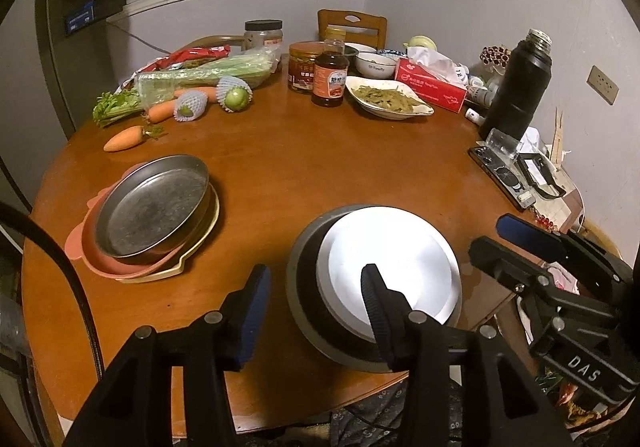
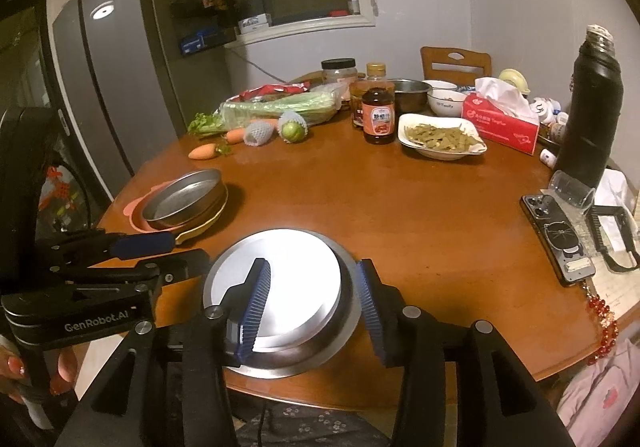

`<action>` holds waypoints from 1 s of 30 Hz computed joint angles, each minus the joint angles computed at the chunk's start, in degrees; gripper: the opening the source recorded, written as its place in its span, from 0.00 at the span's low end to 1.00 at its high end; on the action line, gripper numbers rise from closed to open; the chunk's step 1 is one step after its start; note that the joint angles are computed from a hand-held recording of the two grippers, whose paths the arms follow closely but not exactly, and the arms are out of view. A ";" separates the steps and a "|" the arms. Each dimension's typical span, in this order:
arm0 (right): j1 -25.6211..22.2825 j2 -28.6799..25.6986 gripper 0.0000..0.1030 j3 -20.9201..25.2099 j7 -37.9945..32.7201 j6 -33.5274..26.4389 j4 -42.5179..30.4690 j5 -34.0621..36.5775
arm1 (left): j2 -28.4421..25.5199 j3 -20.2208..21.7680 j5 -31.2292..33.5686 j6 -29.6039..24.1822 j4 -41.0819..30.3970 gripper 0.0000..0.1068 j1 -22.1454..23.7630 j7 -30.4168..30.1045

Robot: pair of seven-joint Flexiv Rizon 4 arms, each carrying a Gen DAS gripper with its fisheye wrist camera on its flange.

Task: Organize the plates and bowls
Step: 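Grasp the steel bowl rim with the left gripper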

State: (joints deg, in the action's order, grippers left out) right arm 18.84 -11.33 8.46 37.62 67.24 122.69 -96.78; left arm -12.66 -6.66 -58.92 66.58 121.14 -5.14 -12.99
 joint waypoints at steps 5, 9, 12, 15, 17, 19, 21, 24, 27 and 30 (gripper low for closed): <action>-0.05 0.93 0.48 0.18 0.24 -0.76 0.86 0.73 | 0.22 0.22 -0.61 -0.19 0.05 0.47 0.27 -0.22; 0.01 1.71 0.50 0.33 0.28 -1.50 1.51 1.39 | 0.13 0.44 -0.56 -0.61 0.04 0.49 0.42 -0.75; -0.02 2.10 0.51 0.38 0.39 -1.71 1.93 1.90 | -0.20 0.71 0.12 -1.75 -0.28 0.50 0.82 -1.58; -0.05 2.24 0.51 0.38 0.52 -1.75 2.17 2.09 | -0.60 0.79 0.66 -2.33 -0.52 0.50 1.14 -2.56; -0.18 2.20 0.51 0.32 0.56 -1.55 2.29 2.24 | -0.79 0.84 1.01 -3.30 -0.73 0.51 1.49 -3.22; -0.31 2.09 0.51 0.23 0.59 -1.17 2.34 2.25 | -0.97 0.88 1.29 -3.86 -0.85 0.51 1.74 -3.86; -0.40 1.92 0.51 0.19 0.55 -0.87 2.40 2.44 | -1.03 0.78 1.32 -4.23 -0.98 0.52 1.86 -4.16; -0.50 1.30 0.52 0.04 0.47 -0.16 2.21 2.57 | -1.07 0.64 1.39 -5.12 -1.03 0.52 1.93 -3.97; -0.69 0.46 0.53 -0.14 0.22 1.00 1.93 2.77 | -1.37 0.59 2.05 -5.65 -0.99 0.53 1.79 -4.00; -0.58 -0.83 0.54 -0.42 -0.61 2.20 1.40 3.48 | -1.86 0.34 2.28 -6.41 -1.26 0.53 1.70 -4.32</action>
State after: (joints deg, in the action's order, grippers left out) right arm 18.27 -12.16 8.04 37.01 69.44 124.09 -93.30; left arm -14.53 -6.31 -56.64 60.16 119.87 -3.44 -17.32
